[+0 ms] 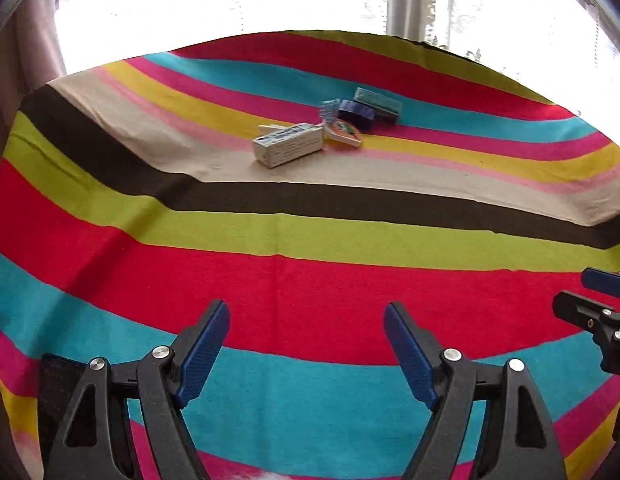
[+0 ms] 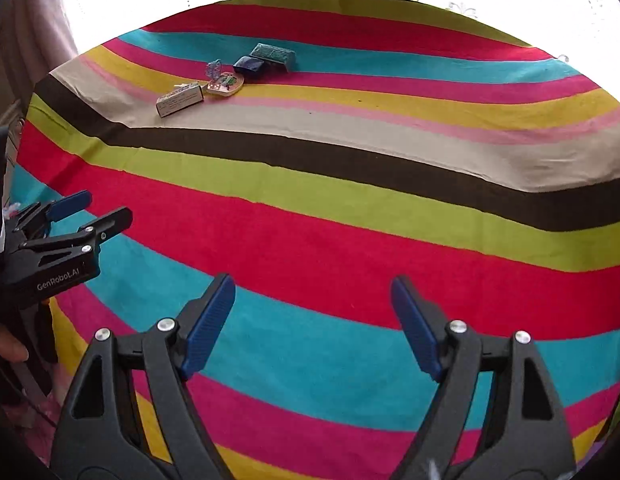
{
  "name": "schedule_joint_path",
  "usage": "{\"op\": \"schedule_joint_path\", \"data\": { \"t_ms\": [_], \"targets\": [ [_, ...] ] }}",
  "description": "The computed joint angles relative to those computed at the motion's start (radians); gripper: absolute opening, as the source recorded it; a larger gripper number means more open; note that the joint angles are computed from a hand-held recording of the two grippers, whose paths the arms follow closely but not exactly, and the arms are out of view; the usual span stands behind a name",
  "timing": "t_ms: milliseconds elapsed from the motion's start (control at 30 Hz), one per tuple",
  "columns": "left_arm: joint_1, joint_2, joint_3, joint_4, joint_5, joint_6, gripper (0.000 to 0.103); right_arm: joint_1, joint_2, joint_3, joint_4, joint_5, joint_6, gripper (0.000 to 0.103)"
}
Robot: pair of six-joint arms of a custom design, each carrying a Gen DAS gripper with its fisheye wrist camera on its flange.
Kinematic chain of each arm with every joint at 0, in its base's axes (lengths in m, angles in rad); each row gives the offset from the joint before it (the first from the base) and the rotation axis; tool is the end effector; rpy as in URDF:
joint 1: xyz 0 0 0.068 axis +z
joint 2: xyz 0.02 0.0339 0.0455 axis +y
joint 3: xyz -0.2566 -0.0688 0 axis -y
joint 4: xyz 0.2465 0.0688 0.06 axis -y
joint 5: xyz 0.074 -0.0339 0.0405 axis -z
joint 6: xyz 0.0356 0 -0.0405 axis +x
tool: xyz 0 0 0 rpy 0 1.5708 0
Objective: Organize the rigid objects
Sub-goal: 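Grasp the white barcode box with the left tool while the right grasps the basketball hoop toy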
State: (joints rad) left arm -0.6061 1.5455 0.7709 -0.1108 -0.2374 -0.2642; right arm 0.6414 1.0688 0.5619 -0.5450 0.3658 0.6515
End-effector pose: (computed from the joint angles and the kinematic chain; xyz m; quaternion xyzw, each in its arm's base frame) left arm 0.2517 -0.1642 0.1564 0.1199 0.9284 -0.0395 0.3496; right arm 0.1633 0.1061 0.1781 0.0515 0.9502 0.0116 0.3073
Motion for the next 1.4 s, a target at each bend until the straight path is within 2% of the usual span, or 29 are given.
{"op": "schedule_joint_path", "data": {
  "t_ms": [67,100,167,267,367,500,567,633,667,700,733,833,933,1133,1233,1300,1400],
  "targets": [
    [0.100,0.028,0.009,-0.002,0.088,-0.051,0.080,-0.103,0.237,0.107,0.176,-0.114,-0.089,0.082],
    [0.135,0.002,-0.027,0.045,0.140,-0.074,0.083,-0.137,0.345,0.173,0.243,-0.159,-0.115,0.082],
    [0.179,-0.018,-0.059,0.081,0.196,-0.096,0.088,-0.171,0.510,0.315,0.304,-0.194,-0.132,0.082],
    [0.171,-0.014,-0.054,0.074,0.205,-0.088,0.096,-0.195,0.704,0.529,0.348,-0.242,-0.128,0.082],
    [0.140,-0.022,-0.050,0.053,0.190,-0.093,0.101,-0.222,0.888,0.778,0.314,-0.282,-0.118,0.082],
    [0.150,-0.027,-0.063,0.075,0.218,-0.099,0.102,-0.266,1.132,1.102,0.198,-0.363,-0.008,0.083],
    [0.154,-0.031,-0.069,0.084,0.228,-0.102,0.103,-0.264,1.193,1.186,0.192,-0.323,0.028,0.088],
    [0.159,-0.025,-0.068,0.089,0.234,-0.101,0.103,-0.242,1.273,1.338,0.069,-0.256,-0.007,0.089],
    [0.157,-0.024,-0.067,0.089,0.233,-0.102,0.103,-0.220,1.305,1.400,0.006,-0.200,-0.048,0.081],
    [0.157,-0.025,-0.068,0.089,0.233,-0.102,0.103,-0.201,1.310,1.412,-0.016,-0.157,-0.082,0.067],
    [0.157,-0.026,-0.069,0.091,0.234,-0.103,0.103,-0.192,1.280,1.373,0.008,-0.166,-0.096,0.061],
    [0.159,-0.027,-0.074,0.099,0.241,-0.107,0.103,-0.173,1.094,1.077,0.173,-0.160,-0.109,0.061],
    [0.157,-0.026,-0.074,0.100,0.238,-0.108,0.103,-0.160,0.883,0.787,0.271,-0.133,-0.104,0.061],
    [0.132,0.001,-0.043,0.068,0.192,-0.098,0.103,-0.157,0.467,0.340,0.271,-0.065,-0.075,0.061],
    [0.107,0.029,0.007,0.000,0.150,-0.075,0.103,-0.201,0.270,0.177,0.236,-0.072,-0.033,0.061],
    [0.100,0.067,0.066,-0.054,0.130,-0.103,0.103,-0.220,0.185,0.095,0.224,-0.095,-0.010,0.061],
    [0.115,0.151,0.187,-0.112,0.177,-0.183,0.103,-0.265,0.079,-0.021,0.279,-0.149,-0.021,0.062]
  ]
}}
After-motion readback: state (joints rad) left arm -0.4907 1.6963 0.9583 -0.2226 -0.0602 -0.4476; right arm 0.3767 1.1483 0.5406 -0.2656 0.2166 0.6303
